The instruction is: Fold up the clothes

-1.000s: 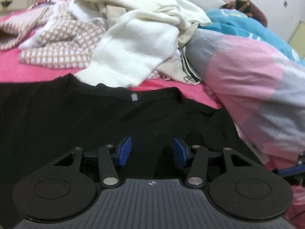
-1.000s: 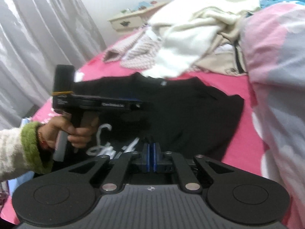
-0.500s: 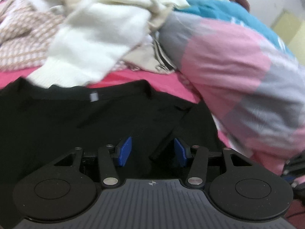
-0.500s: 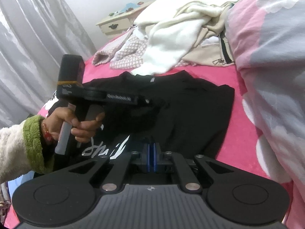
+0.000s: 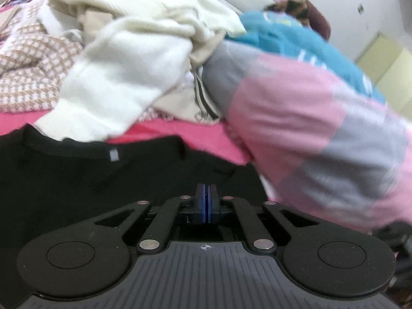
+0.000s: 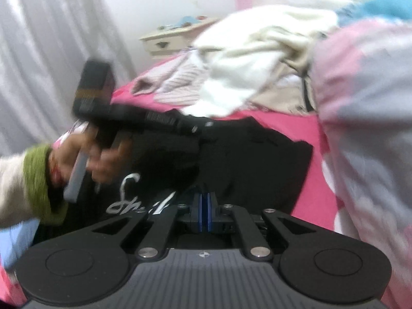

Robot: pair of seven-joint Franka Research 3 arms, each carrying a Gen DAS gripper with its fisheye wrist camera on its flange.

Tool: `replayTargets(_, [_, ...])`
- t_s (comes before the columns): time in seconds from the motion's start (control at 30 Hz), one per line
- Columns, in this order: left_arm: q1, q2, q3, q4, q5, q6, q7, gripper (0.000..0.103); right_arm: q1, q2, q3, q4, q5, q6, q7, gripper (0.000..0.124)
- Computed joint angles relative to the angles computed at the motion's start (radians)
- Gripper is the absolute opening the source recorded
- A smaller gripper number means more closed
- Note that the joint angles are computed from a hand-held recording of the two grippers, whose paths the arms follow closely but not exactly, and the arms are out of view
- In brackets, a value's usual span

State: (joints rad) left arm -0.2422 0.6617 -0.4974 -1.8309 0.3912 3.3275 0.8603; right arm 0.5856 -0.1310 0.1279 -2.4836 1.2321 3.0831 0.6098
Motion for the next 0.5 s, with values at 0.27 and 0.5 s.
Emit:
replayTargets(0.27, [-0.06, -0.078, 0.083, 0.002, -0.044, -0.188, 0.018, 0.0, -0.021, 0.077, 0.053, 0.002, -0.402, -0.023, 0.199, 0.004])
replayTargets(0.5, [-0.239, -0.077, 0.28, 0.015, -0.027, -0.24, 0.01, 0.01, -0.039, 0.138, 0.07, 0.033, -0.771, -0.135, 0.385, 0.008])
